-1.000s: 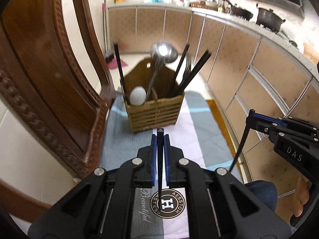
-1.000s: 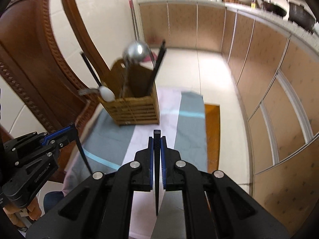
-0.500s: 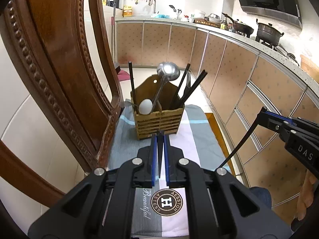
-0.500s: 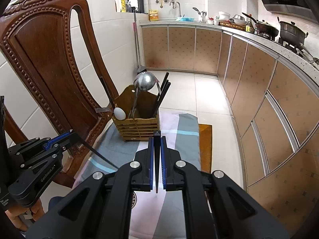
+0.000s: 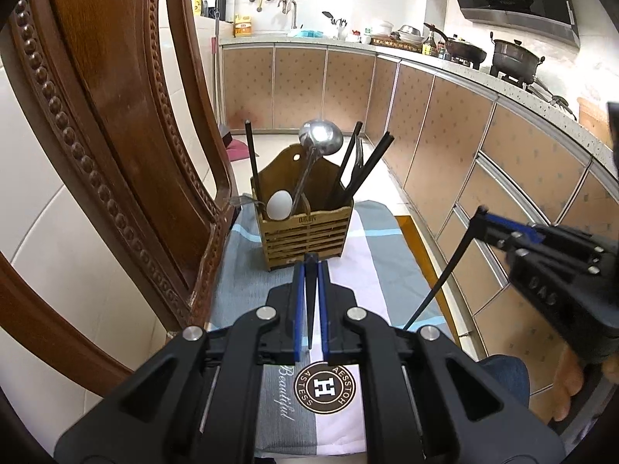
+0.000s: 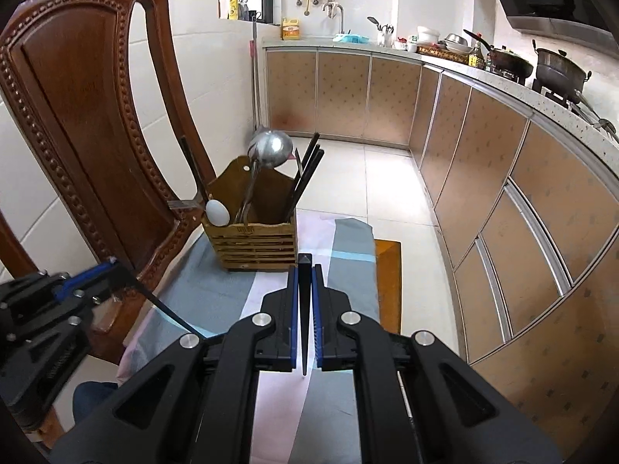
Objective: Organize utensils
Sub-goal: 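Lift both chopsticks with both grippers up over the caddy, then open both grippers to drop the chopsticks into the caddy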
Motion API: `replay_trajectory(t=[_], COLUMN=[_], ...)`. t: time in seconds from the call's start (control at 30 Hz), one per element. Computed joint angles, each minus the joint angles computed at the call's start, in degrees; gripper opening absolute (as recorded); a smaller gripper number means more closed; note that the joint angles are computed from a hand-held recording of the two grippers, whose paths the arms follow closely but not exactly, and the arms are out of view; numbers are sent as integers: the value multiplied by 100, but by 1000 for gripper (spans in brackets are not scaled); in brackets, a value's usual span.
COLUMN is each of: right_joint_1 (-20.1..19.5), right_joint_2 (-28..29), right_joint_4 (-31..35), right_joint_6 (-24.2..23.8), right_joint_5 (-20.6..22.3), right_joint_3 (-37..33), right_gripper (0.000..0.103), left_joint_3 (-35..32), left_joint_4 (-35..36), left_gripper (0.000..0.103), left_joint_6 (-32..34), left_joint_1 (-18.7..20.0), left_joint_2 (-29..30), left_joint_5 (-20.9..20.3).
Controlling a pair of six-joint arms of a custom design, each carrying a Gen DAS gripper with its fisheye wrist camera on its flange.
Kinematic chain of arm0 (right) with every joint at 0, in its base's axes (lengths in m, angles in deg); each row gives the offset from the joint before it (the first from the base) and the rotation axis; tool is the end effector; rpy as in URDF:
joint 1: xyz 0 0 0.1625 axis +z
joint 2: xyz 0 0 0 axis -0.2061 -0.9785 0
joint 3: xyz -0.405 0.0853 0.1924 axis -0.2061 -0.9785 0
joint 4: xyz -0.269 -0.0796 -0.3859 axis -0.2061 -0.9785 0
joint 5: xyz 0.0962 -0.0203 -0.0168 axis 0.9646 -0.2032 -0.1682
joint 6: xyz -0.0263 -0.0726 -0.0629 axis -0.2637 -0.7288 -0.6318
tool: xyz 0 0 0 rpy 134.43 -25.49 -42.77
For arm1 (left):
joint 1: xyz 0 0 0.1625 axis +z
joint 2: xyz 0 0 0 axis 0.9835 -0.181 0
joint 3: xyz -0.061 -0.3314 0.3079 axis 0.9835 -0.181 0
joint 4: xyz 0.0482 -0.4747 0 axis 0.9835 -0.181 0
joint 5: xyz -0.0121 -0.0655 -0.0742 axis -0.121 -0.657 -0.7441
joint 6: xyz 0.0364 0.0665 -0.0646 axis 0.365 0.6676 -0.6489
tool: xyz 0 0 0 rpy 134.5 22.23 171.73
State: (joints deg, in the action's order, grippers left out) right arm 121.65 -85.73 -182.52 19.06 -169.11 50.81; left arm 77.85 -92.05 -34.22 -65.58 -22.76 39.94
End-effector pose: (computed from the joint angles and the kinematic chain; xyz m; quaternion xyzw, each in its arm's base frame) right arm 0.1969 -0.3400 0.4350 0.2022 -0.8501 0.3630 0.3237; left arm -0.4726 -0.3379 0.1241 0.2277 0.8594 -0.3662 0.2749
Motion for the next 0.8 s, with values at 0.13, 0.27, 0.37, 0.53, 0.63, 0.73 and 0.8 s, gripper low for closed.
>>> replay_trajectory(t=[0.13,0.27,0.37,0.53,0.63,0.73,0.8], right_joint_1=[38,195,328,519,564,603,646], right_joint_2=[31,112,198,523,737,967,1198], right_joint_4=[-63,-22,-20,-298,-549,-824,-938], right_joint_6=[17,26,35,24,-1,-109,-150], right_joint_5=[50,182,306,403,526,603,452], right_joint_3=[-64,-316,-526,-955,-1220,-1462,-1667], right_gripper=[7,7,7,7,7,7,7], left_joint_3=[-43,-191,-363,-740,-1038,-1306,-1501], left_joint_4=[-60,-321,-450,-829,-1226,-1867,-2041], left_gripper=[7,7,7,7,7,7,7], left_joint_6=[111,505,804,1449,1982,2766,2975], left_joint_1=[-33,-19,-21,39,118,286,430], left_joint_2=[-37,-78,-82,-37,97,247,345], left_joint_5=[111,205,425,773,1066,967,836])
